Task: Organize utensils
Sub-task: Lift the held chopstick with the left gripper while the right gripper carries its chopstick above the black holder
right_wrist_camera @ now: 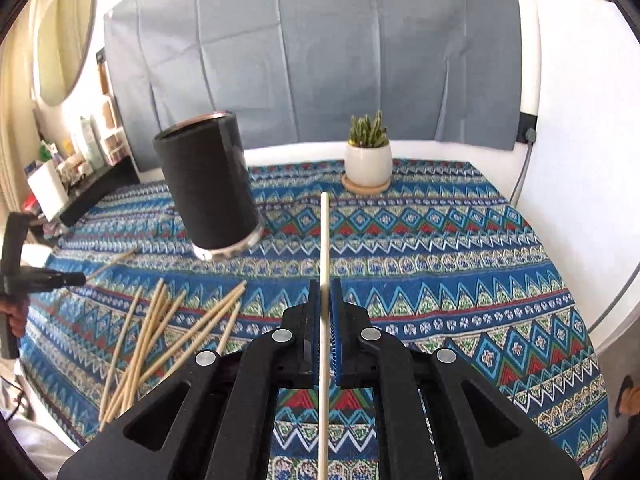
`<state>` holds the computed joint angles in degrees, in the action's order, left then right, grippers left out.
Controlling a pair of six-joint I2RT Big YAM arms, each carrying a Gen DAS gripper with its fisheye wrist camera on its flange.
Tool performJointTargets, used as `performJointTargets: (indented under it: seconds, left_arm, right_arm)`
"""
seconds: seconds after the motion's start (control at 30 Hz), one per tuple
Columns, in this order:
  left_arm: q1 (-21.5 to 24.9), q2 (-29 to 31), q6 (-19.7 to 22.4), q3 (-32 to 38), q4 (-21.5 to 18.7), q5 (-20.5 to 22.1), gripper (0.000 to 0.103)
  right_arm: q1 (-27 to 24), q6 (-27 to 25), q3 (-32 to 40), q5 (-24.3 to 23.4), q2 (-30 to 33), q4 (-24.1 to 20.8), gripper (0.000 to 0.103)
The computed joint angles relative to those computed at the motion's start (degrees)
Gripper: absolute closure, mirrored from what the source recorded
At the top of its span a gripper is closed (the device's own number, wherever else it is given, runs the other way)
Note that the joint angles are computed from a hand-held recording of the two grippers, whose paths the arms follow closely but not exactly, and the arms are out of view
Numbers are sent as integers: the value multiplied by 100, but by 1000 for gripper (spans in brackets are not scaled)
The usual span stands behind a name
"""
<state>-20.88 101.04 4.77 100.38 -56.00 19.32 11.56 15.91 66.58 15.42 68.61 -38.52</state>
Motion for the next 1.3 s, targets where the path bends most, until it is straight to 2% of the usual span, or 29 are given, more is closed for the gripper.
performJointTargets:
  seconds: [0.17, 0.23, 0.37, 0.47, 0.73, 0.87, 1.1, 1.3]
  left_arm:
    - [42, -132, -229, -163, 77, 110, 98]
    - [119, -208, -292, -234, 73, 373, 98]
    - [158, -465, -331, -435, 508, 351, 98]
    - [134, -563, -230, -417, 691, 1, 98]
    - [129, -538, -92, 260, 848, -247, 98]
    - [70, -389, -14, 710, 793, -303, 98]
    - [-43, -54, -38, 1450, 758, -126, 98]
    - [-154, 223, -307, 1863, 1098, 254, 98]
  right_arm:
    - [37, 43, -111, -142, -187, 454, 98]
    - [30, 49, -121, -255, -222, 499, 98]
    - [61, 63, -51, -320, -170, 548, 98]
    - [114, -20, -6, -342, -142, 566, 98]
    - [341, -579, 532, 61, -114, 621, 98]
    - [366, -808, 852, 171, -19, 706, 98]
    - [268, -1052, 1346, -36, 324, 913, 98]
    - [237, -1186, 1782, -227, 718, 1076, 98]
